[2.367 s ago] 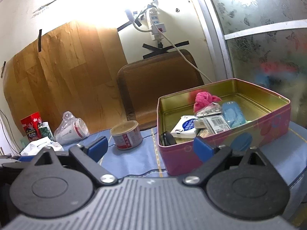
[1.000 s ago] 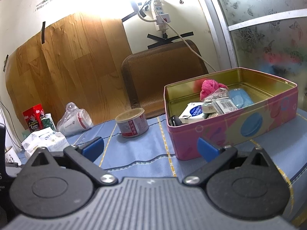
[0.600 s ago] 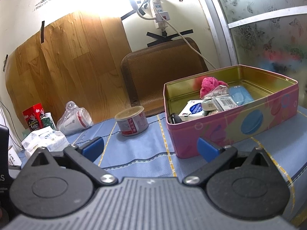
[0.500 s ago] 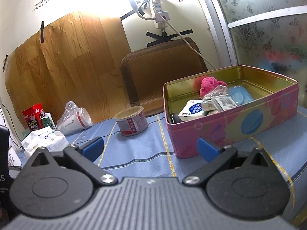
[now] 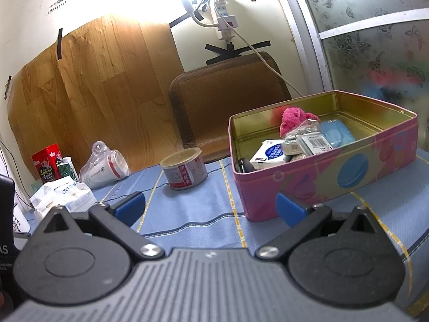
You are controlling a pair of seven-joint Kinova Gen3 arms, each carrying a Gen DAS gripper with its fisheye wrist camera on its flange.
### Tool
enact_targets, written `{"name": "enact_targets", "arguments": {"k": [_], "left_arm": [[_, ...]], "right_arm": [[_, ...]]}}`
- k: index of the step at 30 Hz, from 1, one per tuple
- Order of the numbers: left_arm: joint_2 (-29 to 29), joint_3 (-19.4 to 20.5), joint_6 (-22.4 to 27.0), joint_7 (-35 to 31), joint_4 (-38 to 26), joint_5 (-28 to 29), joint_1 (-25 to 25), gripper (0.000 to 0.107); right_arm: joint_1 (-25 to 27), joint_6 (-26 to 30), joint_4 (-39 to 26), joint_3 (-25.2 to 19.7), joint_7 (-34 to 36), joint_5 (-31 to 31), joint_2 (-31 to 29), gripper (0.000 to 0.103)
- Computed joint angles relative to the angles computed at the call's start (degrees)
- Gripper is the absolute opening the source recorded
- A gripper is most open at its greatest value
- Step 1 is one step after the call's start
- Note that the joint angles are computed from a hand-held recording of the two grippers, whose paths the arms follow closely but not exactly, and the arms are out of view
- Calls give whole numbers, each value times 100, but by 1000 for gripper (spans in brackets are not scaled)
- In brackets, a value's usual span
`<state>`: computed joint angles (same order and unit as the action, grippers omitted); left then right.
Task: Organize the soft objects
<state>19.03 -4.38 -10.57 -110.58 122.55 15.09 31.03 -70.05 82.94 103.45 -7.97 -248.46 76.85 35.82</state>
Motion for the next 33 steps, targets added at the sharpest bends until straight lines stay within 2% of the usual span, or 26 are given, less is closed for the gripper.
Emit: {"name": "enact_targets", "arguments": {"k": [12,33], "left_arm": [[25,-60,10,-58,-17,78,83,103],[85,-20,157,93,-69,-113,31,103]], "right_arm": [[7,-16,14,2,10,17,-4,103],[74,-96,171,-47,-164,50,-40,103]]}}
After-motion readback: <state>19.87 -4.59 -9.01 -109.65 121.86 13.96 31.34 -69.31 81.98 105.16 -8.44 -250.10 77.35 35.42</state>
